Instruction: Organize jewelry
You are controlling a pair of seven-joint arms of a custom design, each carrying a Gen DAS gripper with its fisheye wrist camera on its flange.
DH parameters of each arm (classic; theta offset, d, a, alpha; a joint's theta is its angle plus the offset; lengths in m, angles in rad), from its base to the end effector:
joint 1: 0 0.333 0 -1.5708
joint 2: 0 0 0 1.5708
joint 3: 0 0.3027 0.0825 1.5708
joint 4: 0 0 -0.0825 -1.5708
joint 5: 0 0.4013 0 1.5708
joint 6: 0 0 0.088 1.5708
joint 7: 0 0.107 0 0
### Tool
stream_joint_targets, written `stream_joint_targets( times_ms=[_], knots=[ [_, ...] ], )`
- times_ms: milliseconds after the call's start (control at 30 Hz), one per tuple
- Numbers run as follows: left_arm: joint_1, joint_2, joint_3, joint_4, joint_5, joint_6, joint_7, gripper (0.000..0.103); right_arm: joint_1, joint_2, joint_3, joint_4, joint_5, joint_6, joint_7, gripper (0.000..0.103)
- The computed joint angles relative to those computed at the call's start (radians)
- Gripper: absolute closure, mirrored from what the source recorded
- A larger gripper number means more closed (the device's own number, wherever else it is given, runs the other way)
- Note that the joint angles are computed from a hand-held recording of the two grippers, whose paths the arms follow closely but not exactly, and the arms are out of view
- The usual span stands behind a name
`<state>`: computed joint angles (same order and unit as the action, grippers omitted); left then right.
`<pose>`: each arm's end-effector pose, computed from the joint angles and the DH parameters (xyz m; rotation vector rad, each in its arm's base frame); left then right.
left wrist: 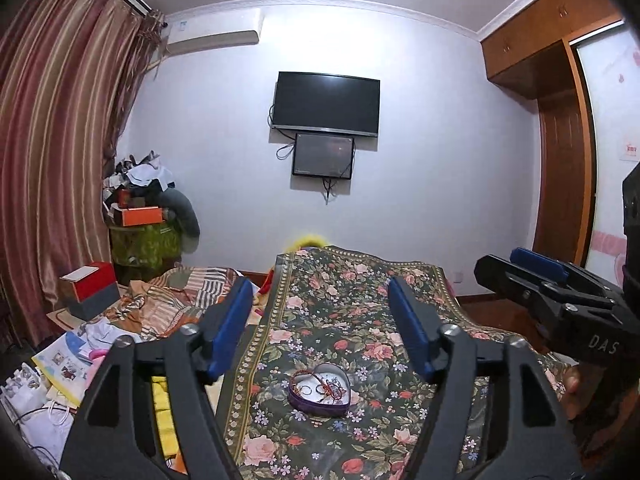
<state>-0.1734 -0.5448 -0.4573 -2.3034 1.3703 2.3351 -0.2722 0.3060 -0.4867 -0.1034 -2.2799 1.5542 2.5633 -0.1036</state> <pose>0.3722 -0.2909 0.5870 -1.4962 1.0145 -0.9930 0.4710 0.0739 0.5989 -1.6274 0.6932 -0.5186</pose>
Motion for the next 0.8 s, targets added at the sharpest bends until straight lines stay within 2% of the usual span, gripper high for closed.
stream_joint_targets(
  times_ms=[100, 133, 167, 333, 800],
  knots=[
    [-0.003, -0.012, 0.002, -0.01, -0.01, -0.004, 0.001, 0.025, 0.0, -0.01, 0.004, -0.01, 0.024, 0.027, -0.018, 0.012],
    [-0.002, -0.012, 0.003, -0.011, -0.012, -0.004, -0.003, 0.014, 0.002, -0.01, 0.006, -0.01, 0.039, 0.039, -0.03, 0.005],
    [0.0, -0.015, -0.001, -0.014, -0.01, -0.009, -0.013, 0.009, 0.002, -0.022, 0.005, -0.022, 0.051, 0.044, -0.041, 0.0],
    [-0.006, -0.004, -0.02, -0.007, -0.015, -0.053, -0.027, 0.006, 0.004, -0.033, 0.01, -0.029, 0.065, 0.057, -0.063, 0.0],
    [-0.025, 0.012, -0.01, -0.006, -0.016, -0.068, -0.033, 0.003, 0.004, -0.036, 0.002, -0.036, 0.036, 0.051, -0.039, 0.0]
  ],
)
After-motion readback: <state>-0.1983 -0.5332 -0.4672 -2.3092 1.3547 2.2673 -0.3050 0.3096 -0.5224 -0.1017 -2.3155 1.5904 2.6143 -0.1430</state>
